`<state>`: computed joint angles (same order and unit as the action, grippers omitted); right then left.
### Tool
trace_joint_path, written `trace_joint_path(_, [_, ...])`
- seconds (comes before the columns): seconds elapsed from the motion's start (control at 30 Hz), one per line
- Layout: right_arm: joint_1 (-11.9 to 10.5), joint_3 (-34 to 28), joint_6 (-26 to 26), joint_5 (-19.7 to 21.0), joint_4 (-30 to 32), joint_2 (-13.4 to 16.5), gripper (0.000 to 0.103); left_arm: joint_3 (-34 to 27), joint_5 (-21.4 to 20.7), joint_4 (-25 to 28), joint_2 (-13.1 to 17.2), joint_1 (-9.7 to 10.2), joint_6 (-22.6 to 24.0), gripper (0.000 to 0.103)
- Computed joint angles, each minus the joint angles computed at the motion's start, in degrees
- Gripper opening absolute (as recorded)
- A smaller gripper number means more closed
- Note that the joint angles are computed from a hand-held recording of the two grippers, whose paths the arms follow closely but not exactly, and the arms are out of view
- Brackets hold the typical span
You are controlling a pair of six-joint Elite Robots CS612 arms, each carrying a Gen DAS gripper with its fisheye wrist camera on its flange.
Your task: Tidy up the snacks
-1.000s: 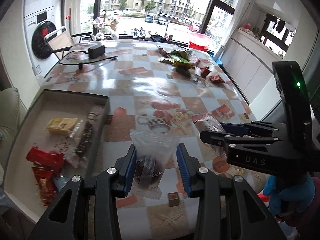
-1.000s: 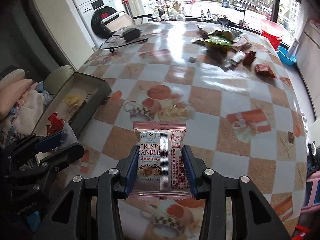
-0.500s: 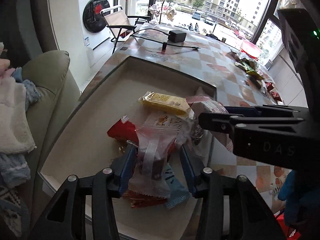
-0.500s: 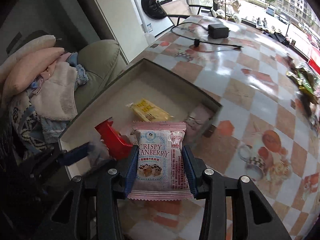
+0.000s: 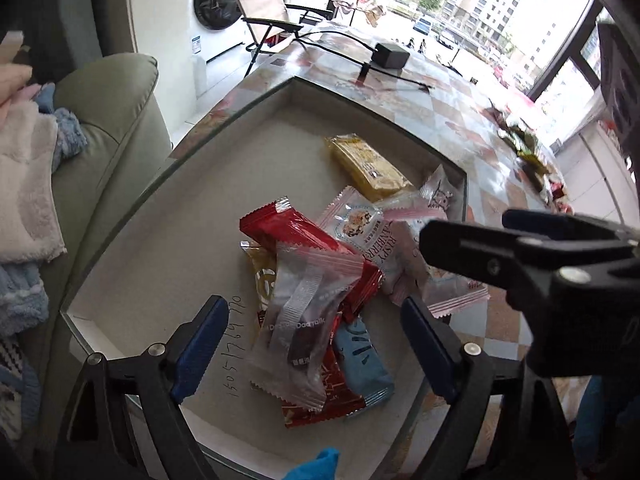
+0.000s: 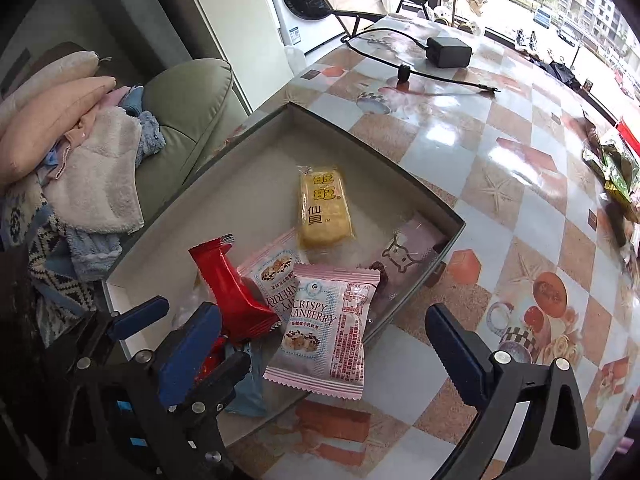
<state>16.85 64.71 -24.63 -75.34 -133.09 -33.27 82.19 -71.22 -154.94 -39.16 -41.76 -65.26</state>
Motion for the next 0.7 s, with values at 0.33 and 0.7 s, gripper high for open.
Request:
trace_joint_path(0.33, [0.63,1.52,-2.99,-1.42,0.49,-1.24,0.103,0.00,1.11,5.60,-1.02,-0.16,-3.36,0.090])
trace_joint_path(0.7, [0.36,2.35,-2.88,-0.46,0.52,-1.83,0.103,0.31,0.19,6.18,-1.05,-0.04,-5.44,0.090])
